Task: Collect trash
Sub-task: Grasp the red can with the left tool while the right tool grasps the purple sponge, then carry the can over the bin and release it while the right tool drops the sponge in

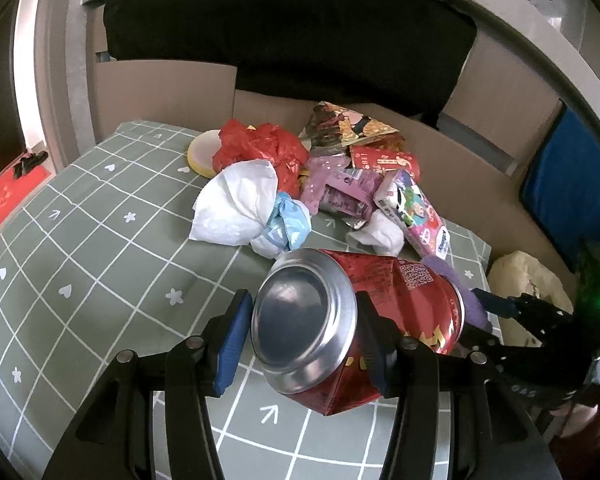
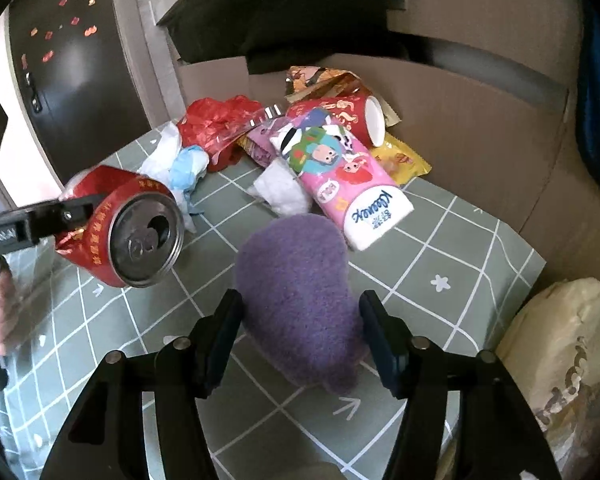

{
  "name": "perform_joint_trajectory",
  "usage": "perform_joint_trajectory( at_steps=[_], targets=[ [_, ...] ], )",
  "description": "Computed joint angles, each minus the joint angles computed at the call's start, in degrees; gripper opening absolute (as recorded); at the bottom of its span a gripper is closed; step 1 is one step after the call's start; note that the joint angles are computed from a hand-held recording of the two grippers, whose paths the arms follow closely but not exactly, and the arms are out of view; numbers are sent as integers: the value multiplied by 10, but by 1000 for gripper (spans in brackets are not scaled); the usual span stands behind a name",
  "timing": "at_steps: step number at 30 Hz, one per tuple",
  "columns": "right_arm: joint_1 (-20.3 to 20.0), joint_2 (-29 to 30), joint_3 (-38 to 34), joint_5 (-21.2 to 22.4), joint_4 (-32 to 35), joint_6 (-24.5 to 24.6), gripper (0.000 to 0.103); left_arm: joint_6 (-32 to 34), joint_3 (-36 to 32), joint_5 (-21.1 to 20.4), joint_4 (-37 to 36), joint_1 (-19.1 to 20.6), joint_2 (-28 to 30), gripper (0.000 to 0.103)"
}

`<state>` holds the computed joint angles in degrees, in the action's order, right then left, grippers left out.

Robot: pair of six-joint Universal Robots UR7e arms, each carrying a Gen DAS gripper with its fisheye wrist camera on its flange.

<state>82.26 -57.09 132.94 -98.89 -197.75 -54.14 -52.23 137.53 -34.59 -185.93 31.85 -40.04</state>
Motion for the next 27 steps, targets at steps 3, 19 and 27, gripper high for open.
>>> perform_joint_trajectory(
  at_steps=[3, 19, 27],
  targets=[
    [0, -1, 5, -2, -5, 7, 59, -15, 2, -2, 19, -5, -5, 52],
    [34, -156, 71, 41, -90, 67, 55, -27, -32, 69, 200, -111, -98, 52],
    [19, -321, 90, 60, -96, 96, 55, 163, -144, 104, 136, -179, -51, 52]
  ],
)
